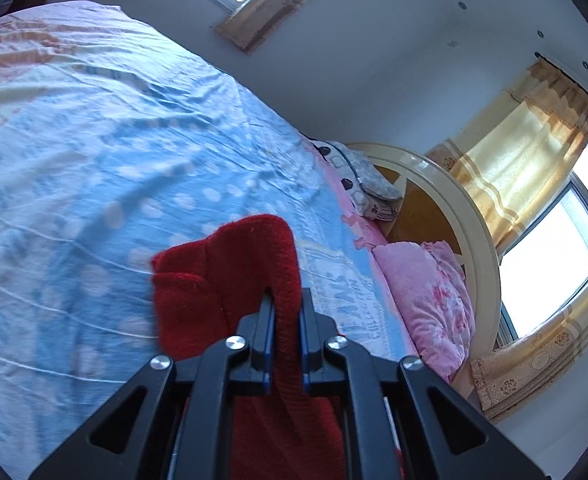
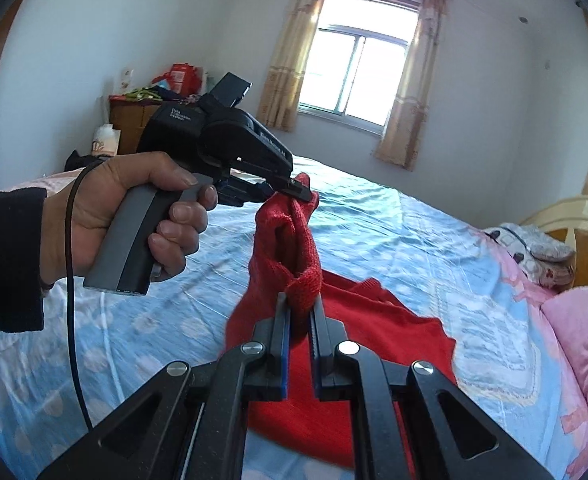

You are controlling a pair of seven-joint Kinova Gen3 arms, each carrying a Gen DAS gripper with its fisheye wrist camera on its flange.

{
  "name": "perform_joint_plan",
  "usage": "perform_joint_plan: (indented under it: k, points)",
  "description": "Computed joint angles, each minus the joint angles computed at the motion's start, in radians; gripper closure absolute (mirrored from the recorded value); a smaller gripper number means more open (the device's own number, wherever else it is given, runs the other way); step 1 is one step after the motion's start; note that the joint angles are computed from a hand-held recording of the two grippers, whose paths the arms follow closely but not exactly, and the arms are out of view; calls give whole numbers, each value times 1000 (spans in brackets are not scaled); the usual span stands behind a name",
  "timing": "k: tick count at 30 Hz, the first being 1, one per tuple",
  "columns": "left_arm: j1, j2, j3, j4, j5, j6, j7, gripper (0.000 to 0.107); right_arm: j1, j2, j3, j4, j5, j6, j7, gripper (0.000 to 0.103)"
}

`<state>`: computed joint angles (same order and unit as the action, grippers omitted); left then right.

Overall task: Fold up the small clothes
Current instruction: 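Lift the sweater edge with both grippers and fold it over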

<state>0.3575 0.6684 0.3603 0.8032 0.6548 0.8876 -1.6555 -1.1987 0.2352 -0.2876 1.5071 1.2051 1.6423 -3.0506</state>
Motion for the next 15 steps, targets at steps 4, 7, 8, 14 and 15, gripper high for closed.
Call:
perform_joint_plan:
  k: [4,7,8,14,15]
  points:
    - [64,29,-24,-97,-52,40,41,97,1,-39,-14,47,-14,20,-56,96]
    - [110,64,-35,-181,-87,79,74,97,13,-63,-33,69,-31,29,-91,96]
    - [126,81,-37,-217,-98,96,84,97,17,-72,-40,78,-39,34,-104,96]
    - [210,160,-56,-389,-147,182,122,97,48,-121,-81,121,-85,52,-172,96]
    - [222,170,-60,-412,-155,194,127,97,53,-125,-88,125,-90,57,-180,96]
